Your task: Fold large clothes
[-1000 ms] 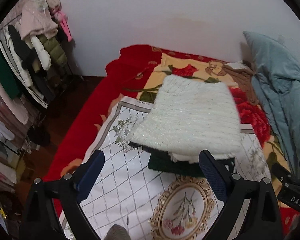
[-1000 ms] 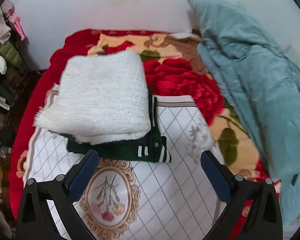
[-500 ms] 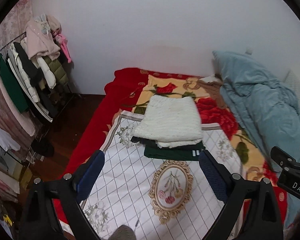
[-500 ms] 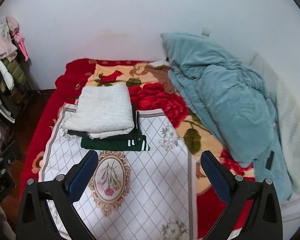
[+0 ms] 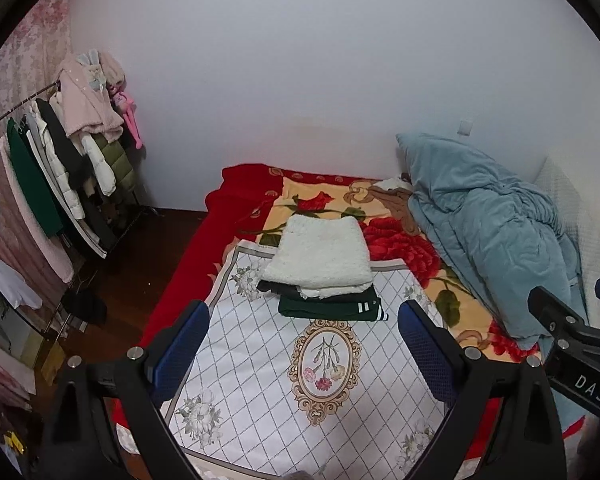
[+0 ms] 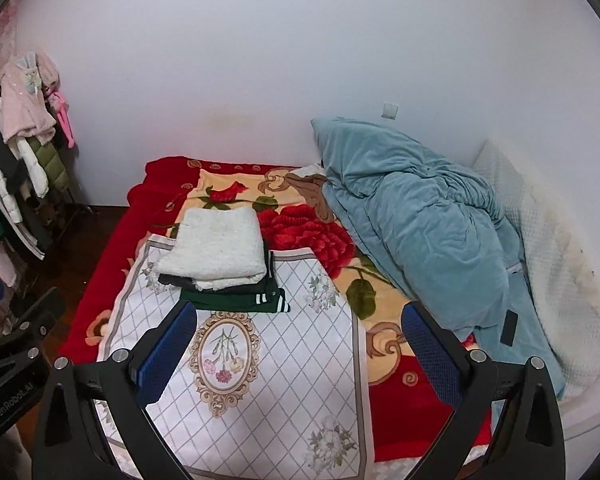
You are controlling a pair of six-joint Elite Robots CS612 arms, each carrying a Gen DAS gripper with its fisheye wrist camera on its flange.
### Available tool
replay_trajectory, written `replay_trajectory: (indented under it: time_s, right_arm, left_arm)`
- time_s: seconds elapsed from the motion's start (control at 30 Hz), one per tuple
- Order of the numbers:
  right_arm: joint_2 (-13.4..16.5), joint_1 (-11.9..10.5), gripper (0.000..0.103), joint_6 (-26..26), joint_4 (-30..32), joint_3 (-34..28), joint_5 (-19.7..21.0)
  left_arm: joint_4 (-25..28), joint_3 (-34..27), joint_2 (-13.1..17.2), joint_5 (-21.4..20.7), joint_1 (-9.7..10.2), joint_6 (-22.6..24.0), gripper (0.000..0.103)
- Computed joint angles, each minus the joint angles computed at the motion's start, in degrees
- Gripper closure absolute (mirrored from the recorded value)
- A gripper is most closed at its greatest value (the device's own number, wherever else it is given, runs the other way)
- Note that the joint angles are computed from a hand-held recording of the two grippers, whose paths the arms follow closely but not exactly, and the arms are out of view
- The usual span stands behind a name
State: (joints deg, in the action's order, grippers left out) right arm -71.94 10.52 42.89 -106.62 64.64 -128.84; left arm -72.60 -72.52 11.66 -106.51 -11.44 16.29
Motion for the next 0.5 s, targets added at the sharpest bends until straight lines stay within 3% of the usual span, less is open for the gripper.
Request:
replay_trajectory:
  time_s: [0.5]
  right_arm:
    - [-1.0,2.7,0.000,0.5,2.0,-2.0,-3.0]
  left_arm:
    - [-0.1,-3.7,0.5,-0.2,0.98,-0.6,0.007]
